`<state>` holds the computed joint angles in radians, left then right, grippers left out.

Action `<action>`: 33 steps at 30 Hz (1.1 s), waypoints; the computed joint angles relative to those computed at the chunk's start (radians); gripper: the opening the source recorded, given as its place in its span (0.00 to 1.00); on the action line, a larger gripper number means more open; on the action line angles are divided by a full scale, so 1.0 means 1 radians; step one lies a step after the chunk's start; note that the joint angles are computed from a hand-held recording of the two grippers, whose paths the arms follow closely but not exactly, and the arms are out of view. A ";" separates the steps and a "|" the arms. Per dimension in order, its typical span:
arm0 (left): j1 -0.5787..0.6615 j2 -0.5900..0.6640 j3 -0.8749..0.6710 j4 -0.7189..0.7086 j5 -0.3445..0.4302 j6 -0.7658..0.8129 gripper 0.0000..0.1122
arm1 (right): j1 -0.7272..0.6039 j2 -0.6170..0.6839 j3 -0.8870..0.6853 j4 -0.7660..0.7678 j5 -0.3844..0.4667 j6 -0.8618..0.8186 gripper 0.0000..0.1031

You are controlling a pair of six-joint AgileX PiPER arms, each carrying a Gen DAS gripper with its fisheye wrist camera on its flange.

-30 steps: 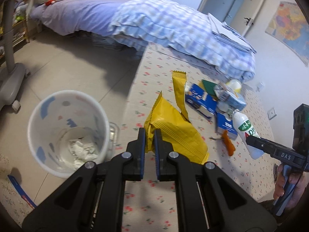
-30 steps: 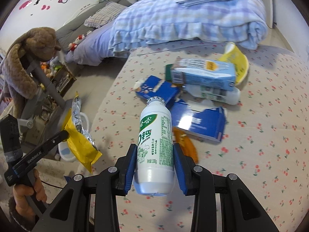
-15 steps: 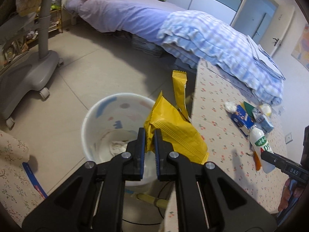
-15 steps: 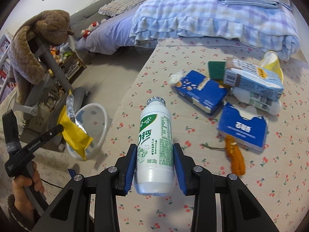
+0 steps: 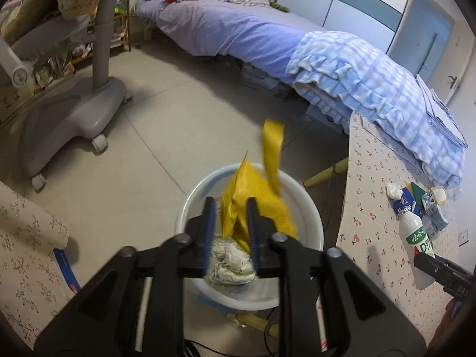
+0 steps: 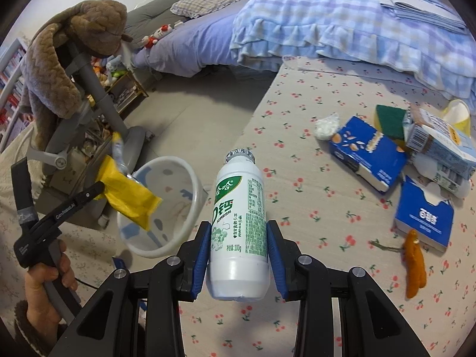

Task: Collect trash
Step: 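Carry the yellow wrapper to the wastebasket and release it with the left tool, then lower the milk bottle into the wastebasket and open the right tool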

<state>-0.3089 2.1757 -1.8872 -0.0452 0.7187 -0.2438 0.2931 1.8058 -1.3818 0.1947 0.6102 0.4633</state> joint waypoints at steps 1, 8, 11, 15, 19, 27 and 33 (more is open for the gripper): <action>0.003 0.004 -0.008 0.000 0.014 -0.012 0.52 | 0.005 0.012 -0.014 0.002 0.001 0.002 0.37; 0.004 0.010 -0.060 0.069 0.138 -0.083 0.74 | 0.026 0.075 -0.103 0.020 0.019 0.003 0.37; -0.004 0.011 -0.074 0.120 0.190 -0.103 0.75 | 0.035 0.108 -0.149 0.032 0.030 -0.007 0.37; 0.001 -0.006 -0.054 0.140 0.210 -0.098 0.77 | 0.045 0.161 -0.219 0.065 0.051 -0.032 0.37; 0.009 -0.026 -0.023 0.156 0.213 -0.101 0.80 | 0.052 0.214 -0.284 0.124 0.068 -0.080 0.37; 0.026 -0.034 -0.022 0.164 0.221 -0.116 0.81 | 0.074 0.330 -0.424 0.199 0.100 -0.133 0.37; 0.028 -0.022 -0.039 0.146 0.237 -0.096 0.81 | 0.085 0.358 -0.459 0.173 0.079 -0.128 0.70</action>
